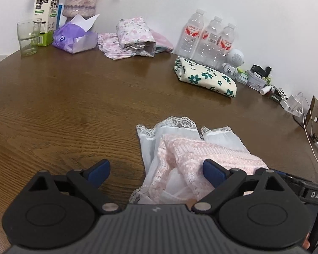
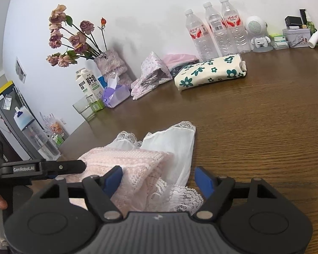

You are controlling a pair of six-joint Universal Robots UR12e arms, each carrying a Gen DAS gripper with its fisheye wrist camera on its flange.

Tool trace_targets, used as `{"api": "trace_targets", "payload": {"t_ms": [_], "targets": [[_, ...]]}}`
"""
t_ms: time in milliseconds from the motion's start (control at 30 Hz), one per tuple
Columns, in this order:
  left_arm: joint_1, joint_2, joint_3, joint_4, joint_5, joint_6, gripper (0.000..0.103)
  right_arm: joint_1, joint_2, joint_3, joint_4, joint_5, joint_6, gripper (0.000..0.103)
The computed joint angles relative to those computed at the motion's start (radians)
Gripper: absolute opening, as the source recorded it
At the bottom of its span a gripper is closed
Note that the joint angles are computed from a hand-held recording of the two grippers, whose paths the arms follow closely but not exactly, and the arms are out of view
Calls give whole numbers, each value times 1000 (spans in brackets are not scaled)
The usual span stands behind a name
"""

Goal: Fold clothes

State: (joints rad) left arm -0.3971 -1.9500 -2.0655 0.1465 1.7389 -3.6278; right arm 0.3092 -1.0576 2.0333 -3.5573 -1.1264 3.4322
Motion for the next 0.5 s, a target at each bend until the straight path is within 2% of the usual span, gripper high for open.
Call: {"api": "trace_targets", "payload": {"t_ms": [500], "targets": [[3,-21,-13,79,-4,47,98,-1,8,-4,-18,5,5,77]]}}
